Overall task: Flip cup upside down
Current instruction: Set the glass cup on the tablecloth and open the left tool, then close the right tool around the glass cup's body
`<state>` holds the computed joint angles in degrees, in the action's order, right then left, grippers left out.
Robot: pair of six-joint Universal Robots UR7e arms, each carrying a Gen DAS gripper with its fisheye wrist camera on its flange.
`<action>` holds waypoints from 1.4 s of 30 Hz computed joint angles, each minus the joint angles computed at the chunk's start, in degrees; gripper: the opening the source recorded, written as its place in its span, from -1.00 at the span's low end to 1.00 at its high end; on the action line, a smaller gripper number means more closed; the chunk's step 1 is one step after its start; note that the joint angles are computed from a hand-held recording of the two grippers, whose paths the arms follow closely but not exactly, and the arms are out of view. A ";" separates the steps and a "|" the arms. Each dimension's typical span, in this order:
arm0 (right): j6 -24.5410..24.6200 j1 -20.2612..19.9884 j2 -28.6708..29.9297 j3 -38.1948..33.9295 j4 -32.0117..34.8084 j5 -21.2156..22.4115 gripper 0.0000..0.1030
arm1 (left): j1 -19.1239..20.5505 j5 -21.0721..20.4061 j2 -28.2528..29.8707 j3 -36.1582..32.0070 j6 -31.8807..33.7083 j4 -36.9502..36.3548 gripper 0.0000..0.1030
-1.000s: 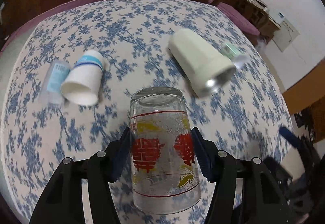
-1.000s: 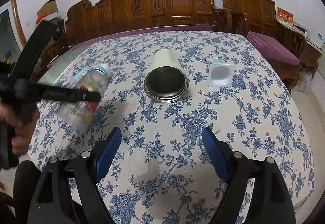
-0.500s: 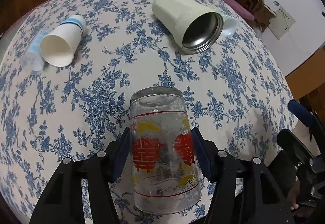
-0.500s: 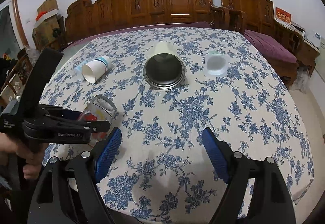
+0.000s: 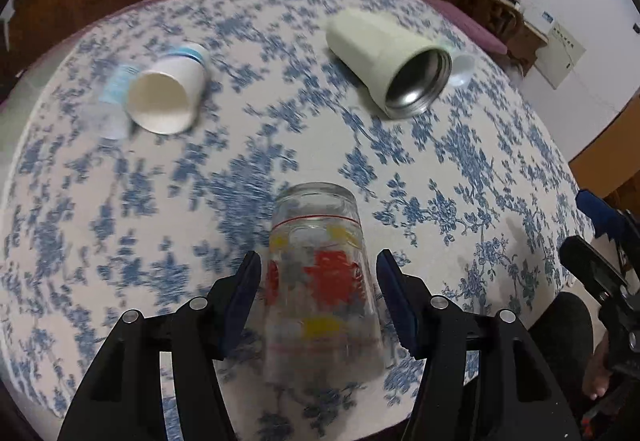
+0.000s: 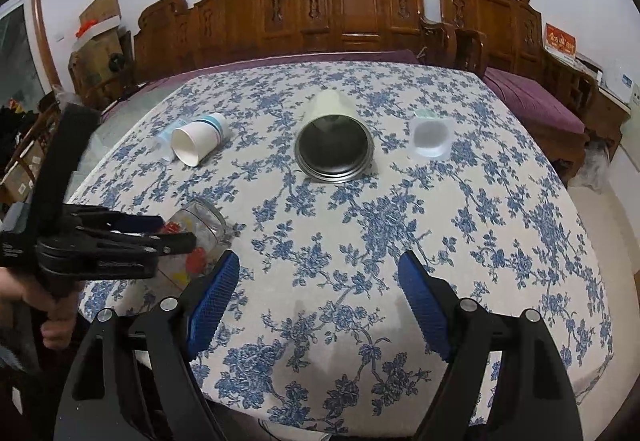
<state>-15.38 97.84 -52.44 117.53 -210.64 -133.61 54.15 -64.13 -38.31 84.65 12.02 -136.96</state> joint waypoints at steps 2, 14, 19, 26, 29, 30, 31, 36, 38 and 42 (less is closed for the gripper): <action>-0.05 0.34 0.34 -0.53 0.38 0.05 0.62 | -0.29 1.98 -1.35 1.69 1.76 -2.79 0.11; -1.67 2.68 3.87 -7.74 6.48 1.90 0.62 | 0.91 4.64 -9.56 8.76 6.60 -16.19 0.83; 1.21 2.54 4.83 -11.30 13.14 4.55 0.62 | 1.89 5.49 -10.55 10.66 7.22 -21.00 0.84; 8.88 0.95 7.13 -17.22 26.06 9.12 0.60 | 3.31 5.26 -11.13 11.75 6.89 -22.44 0.84; 12.77 0.12 8.09 -19.51 31.19 10.11 0.60 | 3.68 5.41 -11.24 11.99 6.99 -22.48 0.84; 14.09 -0.22 8.39 -20.23 32.66 10.55 0.60 | 3.70 5.47 -11.20 11.99 7.03 -22.55 0.84; 14.91 -0.49 8.52 -20.61 33.58 10.87 0.60 | 3.72 5.59 -11.17 12.02 7.11 -22.69 0.84; 19.74 -1.84 8.87 -22.83 39.04 11.91 0.60 | 3.75 5.63 -11.18 11.90 6.97 -22.37 0.84; 21.15 -2.33 9.08 -23.70 41.60 12.15 0.60 | 3.76 5.51 -11.20 11.98 7.01 -22.63 0.84; 24.88 -3.63 9.17 -25.19 46.97 14.22 0.52 | 3.62 5.72 -11.20 12.06 7.10 -22.58 0.84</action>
